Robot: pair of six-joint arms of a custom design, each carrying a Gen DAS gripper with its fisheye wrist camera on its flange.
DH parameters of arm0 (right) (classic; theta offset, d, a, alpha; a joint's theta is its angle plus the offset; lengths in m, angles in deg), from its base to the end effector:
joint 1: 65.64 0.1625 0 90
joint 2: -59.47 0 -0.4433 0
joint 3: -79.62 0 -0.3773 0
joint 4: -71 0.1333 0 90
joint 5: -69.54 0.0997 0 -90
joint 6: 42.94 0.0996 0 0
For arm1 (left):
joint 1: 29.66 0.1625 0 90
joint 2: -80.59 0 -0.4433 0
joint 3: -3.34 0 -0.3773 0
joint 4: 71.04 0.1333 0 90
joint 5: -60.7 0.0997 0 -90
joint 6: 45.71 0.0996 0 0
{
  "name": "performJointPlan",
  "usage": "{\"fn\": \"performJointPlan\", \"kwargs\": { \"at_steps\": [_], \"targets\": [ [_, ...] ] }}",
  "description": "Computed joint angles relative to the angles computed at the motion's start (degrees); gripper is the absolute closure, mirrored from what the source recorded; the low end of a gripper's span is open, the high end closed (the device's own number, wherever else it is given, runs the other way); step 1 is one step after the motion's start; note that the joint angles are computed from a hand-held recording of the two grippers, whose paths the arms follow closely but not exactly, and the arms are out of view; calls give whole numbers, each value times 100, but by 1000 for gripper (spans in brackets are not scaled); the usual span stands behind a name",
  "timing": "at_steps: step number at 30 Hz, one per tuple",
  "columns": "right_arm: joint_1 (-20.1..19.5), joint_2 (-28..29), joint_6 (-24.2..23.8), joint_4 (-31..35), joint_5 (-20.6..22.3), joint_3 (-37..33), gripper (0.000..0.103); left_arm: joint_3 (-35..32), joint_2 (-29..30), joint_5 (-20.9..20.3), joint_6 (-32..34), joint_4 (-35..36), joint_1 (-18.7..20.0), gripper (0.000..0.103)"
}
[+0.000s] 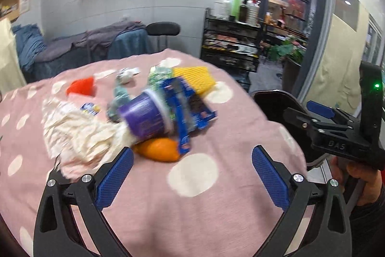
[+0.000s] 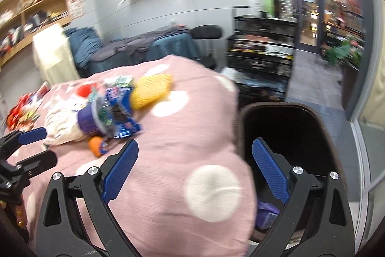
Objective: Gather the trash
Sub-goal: 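Move both tools back over the trash on the bed, then grasp the blue snack wrapper with the right tool while the left tool grasps the white tissue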
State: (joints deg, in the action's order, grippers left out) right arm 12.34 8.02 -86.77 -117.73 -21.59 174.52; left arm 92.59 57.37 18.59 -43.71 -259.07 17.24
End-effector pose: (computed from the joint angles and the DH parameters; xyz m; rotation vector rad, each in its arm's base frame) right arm -0.0150 -0.7011 0.2749 0.6575 -2.3535 1.1194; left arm -0.3138 -0.6385 -0.0113 0.6273 2.2941 -1.0012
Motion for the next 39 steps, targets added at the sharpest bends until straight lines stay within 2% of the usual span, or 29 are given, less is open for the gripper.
{"fn": "performJointPlan", "kwargs": {
  "at_steps": [8, 12, 17, 21, 24, 27, 29, 33, 36, 38, 39],
  "targets": [
    [329, 289, -320, 711, -2, -276, 9, 682, -529, 604, -602, -414, 262, 5],
    [485, 417, -448, 957, -33, -425, 9, 855, -801, 602, -993, -401, 456, 5],
    [683, 593, -607, 1446, -9, -690, 9, 826, -1067, 142, -1404, -94, 790, 5],
    [804, 756, -638, 1755, -56, -920, 9, 654, -1179, -493, -1667, 98, 1086, 6],
    [881, 907, -740, 1556, -180, -1038, 9, 491, -1192, -780, -1730, 355, 1210, 7],
    [934, 1102, -557, 1516, -493, -1346, 10, 376, -1183, -1089, -1772, 503, 1267, 12],
    [938, 1237, -405, 1600, -678, -1626, 20, 320, -1158, -1221, -1752, 573, 1271, 18],
    [945, 1536, -179, 2181, -1088, -2281, 27, 189, -1066, -1251, -1755, 760, 1273, 36],
    [910, 1628, 2, 2815, -1115, -2592, 46, 183, -1039, -1447, -1833, 783, 1308, 54],
    [884, 1635, 61, 3076, -1045, -2677, 73, 222, -1020, -1414, -1842, 717, 1285, 60],
    [876, 1628, 79, 3086, -1023, -2672, 77, 249, -1022, -1387, -1836, 673, 1267, 64]
  ]
}}
